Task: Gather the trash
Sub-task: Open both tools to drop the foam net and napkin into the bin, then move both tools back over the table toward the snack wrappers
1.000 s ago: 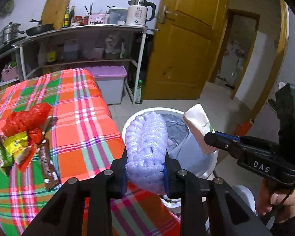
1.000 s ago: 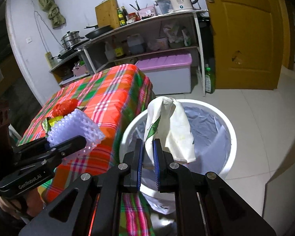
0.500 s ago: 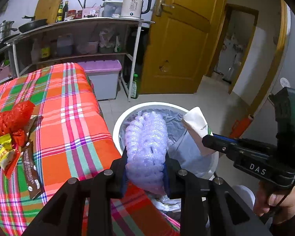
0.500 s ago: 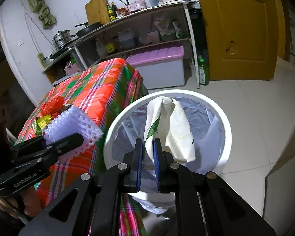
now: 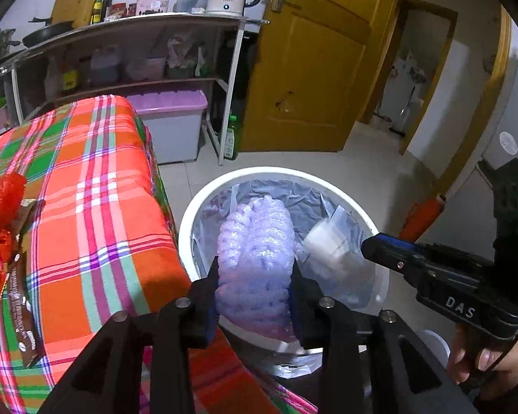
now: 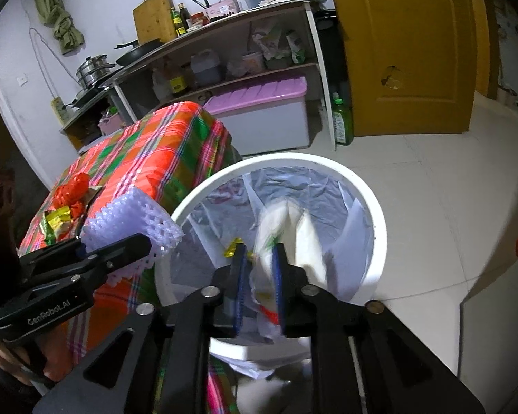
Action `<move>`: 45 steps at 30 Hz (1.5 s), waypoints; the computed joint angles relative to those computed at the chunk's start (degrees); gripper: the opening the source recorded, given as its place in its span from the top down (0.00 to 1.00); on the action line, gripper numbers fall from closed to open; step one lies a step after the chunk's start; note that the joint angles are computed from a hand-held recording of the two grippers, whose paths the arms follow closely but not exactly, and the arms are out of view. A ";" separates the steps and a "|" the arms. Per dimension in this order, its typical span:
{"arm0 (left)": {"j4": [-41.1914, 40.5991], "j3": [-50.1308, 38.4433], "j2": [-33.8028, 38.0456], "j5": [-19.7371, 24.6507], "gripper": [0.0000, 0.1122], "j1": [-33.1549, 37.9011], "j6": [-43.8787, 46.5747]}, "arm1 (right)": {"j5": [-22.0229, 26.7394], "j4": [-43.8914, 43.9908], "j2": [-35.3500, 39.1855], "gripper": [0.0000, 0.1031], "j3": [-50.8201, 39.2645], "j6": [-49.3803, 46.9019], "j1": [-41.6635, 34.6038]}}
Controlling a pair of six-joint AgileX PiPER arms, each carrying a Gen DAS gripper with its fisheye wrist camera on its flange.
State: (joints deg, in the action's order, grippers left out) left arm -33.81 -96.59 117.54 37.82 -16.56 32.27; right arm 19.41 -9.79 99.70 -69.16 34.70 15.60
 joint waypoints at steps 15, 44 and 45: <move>-2.47 -1.77 1.52 0.75 0.53 -0.36 0.88 | -1.07 -1.59 -1.50 0.60 1.44 1.05 -0.52; -20.64 21.79 -19.19 -5.82 0.52 9.23 19.50 | 4.85 -17.04 -6.70 0.60 -2.44 14.18 11.48; -20.92 22.35 -19.68 -6.10 0.52 9.45 19.80 | 4.93 -17.19 -6.72 0.60 -2.58 14.25 11.91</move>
State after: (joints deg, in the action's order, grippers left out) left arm -54.73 -74.24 97.86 31.72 -7.10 52.07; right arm 24.34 -26.98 92.98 -71.74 48.96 27.51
